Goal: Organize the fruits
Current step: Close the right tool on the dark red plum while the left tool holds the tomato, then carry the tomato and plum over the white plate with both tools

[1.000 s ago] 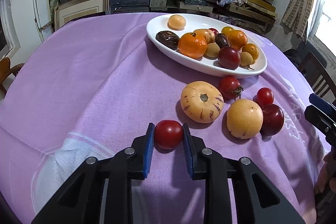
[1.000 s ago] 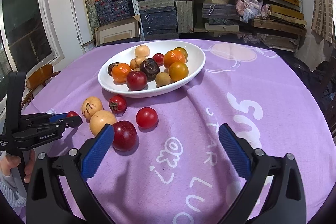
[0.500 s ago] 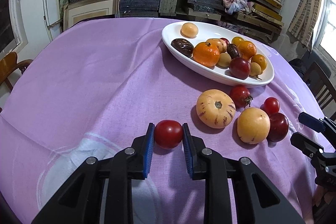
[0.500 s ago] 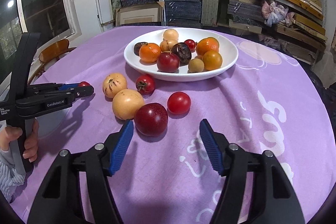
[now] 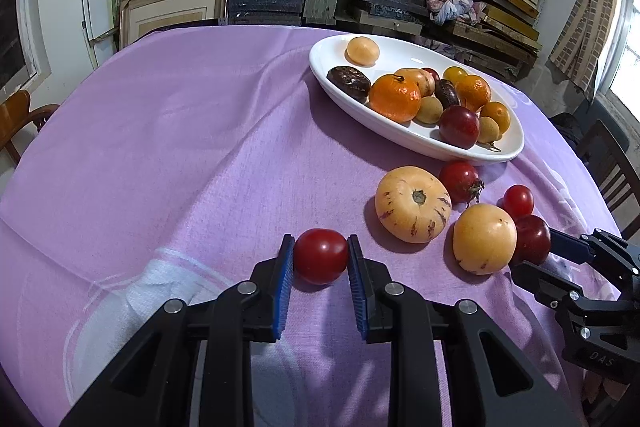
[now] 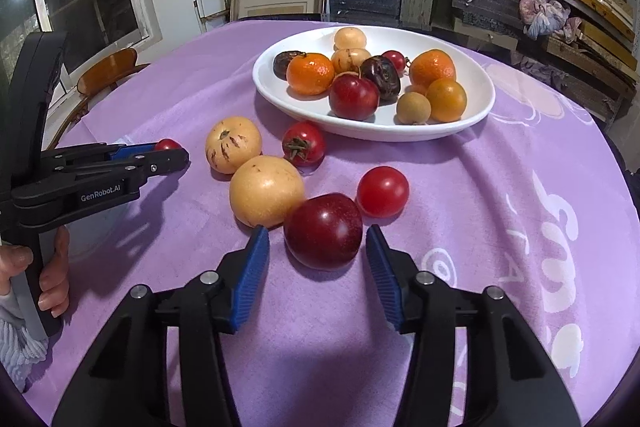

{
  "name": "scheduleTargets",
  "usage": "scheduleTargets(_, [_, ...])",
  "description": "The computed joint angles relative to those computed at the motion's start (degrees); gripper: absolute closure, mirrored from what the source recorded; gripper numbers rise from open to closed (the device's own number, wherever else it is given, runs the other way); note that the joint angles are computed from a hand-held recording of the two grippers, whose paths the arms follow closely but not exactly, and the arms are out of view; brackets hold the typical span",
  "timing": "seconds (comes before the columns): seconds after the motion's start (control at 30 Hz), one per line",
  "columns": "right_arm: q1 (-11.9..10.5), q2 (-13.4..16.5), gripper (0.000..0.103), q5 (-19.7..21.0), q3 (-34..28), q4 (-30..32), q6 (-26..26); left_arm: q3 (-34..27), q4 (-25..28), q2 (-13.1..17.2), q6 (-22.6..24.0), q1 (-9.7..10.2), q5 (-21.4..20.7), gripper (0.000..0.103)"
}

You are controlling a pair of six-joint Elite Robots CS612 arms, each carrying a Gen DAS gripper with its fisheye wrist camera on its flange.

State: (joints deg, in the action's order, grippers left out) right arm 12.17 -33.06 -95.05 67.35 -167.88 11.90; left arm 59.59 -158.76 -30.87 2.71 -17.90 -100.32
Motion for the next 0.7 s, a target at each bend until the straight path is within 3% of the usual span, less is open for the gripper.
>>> scheduleTargets(0.23, [-0.7,0.0,0.062,2.7,0.1,0.7,2.5,-0.5,0.9,0.2,0.6,-0.15,0.5,0.076])
scheduleTargets(0.53, [-0.5,-0.4,0.063,1.5,0.9,-1.0,2.2,-0.8,0.9,0.4,0.7,-0.29,0.5,0.076])
scheduleTargets(0.7, [-0.3,-1.0,0.063,1.4,2.3,-2.4,2.3,1.1,-3.2,-0.3,1.1,-0.25,-0.5,0.077])
